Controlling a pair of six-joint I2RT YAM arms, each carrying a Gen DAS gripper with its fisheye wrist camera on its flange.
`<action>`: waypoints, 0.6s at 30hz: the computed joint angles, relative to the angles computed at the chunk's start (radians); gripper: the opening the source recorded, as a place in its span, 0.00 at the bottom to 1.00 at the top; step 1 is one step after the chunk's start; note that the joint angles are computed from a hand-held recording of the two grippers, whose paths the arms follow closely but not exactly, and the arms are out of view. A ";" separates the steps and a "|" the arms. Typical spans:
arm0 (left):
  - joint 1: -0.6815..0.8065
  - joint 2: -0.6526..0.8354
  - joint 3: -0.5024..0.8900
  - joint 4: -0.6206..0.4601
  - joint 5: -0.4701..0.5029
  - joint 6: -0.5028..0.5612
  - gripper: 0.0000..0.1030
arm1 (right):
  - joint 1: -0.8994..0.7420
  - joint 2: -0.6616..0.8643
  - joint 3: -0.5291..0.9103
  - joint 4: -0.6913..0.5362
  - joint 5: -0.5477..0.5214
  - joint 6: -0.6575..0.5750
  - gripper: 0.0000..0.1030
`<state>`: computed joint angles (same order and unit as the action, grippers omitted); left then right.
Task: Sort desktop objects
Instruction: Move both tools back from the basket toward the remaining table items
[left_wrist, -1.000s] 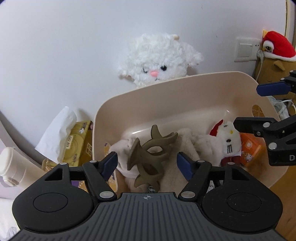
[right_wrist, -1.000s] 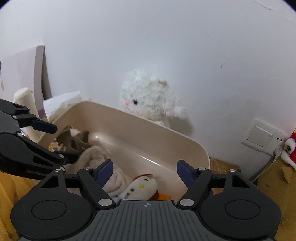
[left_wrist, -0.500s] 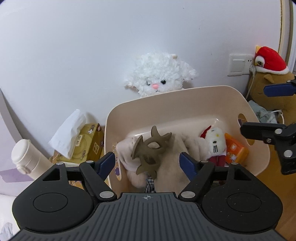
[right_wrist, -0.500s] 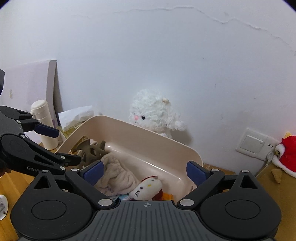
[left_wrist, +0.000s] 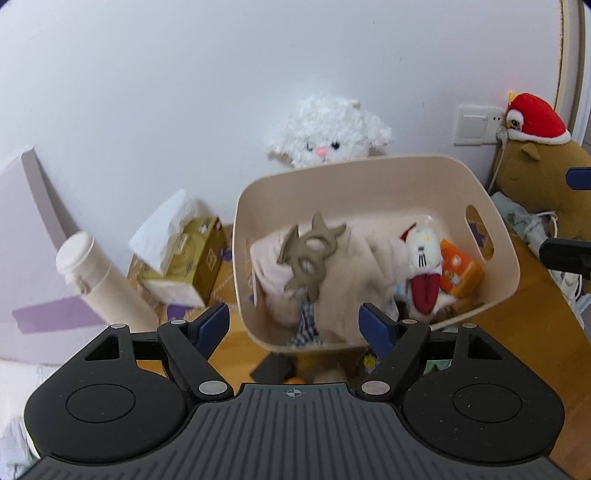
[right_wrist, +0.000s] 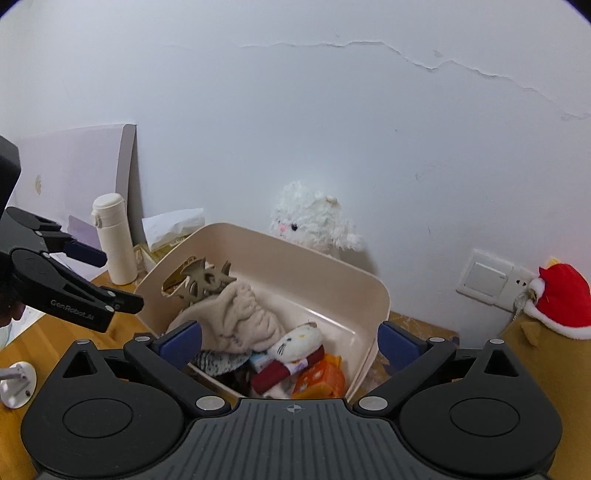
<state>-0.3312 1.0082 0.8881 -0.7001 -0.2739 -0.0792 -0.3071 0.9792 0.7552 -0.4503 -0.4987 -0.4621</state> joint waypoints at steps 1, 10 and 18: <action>-0.007 -0.015 -0.009 -0.012 -0.004 -0.014 0.76 | -0.005 -0.005 -0.004 -0.008 -0.004 -0.003 1.00; -0.080 -0.123 -0.088 -0.131 -0.031 -0.138 0.76 | -0.063 -0.094 -0.086 -0.116 -0.037 -0.094 1.00; -0.178 -0.180 -0.162 -0.190 -0.079 -0.201 0.76 | -0.106 -0.158 -0.153 -0.222 -0.060 -0.221 1.00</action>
